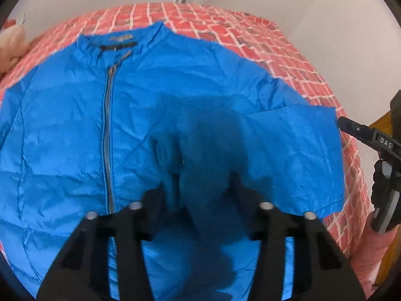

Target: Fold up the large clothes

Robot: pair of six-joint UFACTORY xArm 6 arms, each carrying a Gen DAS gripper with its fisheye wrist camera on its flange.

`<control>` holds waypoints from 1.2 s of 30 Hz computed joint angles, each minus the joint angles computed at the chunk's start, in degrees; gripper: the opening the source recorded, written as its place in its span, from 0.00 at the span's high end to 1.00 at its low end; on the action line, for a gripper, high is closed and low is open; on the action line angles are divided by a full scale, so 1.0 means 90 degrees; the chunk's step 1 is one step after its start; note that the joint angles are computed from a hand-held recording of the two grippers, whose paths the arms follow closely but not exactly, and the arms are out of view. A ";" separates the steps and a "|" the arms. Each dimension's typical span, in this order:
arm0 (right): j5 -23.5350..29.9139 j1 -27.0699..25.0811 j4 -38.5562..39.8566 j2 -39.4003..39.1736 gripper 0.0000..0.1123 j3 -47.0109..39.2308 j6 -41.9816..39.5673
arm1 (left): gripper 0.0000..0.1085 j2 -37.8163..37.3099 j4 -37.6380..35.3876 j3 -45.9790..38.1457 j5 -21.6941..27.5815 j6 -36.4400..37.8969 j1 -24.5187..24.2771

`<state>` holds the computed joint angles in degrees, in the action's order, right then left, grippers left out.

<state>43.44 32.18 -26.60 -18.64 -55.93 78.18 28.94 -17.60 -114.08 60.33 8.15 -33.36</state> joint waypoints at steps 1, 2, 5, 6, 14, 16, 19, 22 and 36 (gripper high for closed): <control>-0.0016 0.0001 -0.0012 -0.0008 0.54 0.0007 0.0003 | 0.74 -0.0043 -0.0105 0.0053 -0.0058 0.0049 0.0026; -0.0063 0.0010 -0.0053 -0.0022 0.54 0.0020 0.0014 | 0.78 -0.0090 -0.0268 0.0091 -0.0079 0.0103 0.0073; -0.0349 -0.0008 -0.0123 -0.0098 0.54 0.0124 -0.0003 | 0.79 -0.0239 -0.0487 0.0148 -0.0174 0.0114 0.0266; -0.0523 -0.0021 -0.0109 -0.0121 0.54 0.0171 -0.0029 | 0.79 -0.0403 -0.0415 0.0337 -0.0395 0.0094 0.0364; -0.1640 0.0120 0.1024 0.0753 0.54 -0.0320 -0.1302 | 0.79 -0.0622 0.0385 0.0352 -0.0887 -0.0316 0.1119; -0.1598 0.0225 0.1367 0.1235 0.54 -0.0746 -0.1773 | 0.79 -0.0567 0.0673 0.0290 -0.0898 -0.0409 0.1228; -0.1478 0.0296 0.1657 0.1818 0.54 -0.1295 -0.2185 | 0.79 -0.0263 0.1006 -0.0043 -0.0676 -0.0553 0.1383; -0.1092 0.0310 0.1739 0.2294 0.53 -0.1804 -0.2295 | 0.77 0.0075 0.0931 -0.0331 -0.0392 -0.0547 0.1535; 0.0288 0.0628 0.1052 0.2889 0.53 -0.2958 -0.1675 | 0.46 -0.0377 0.1197 0.0521 -0.1120 -0.0696 0.1709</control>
<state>46.03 37.83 -17.13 7.36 -82.56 63.11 25.55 -6.82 -109.39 50.26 1.88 -17.97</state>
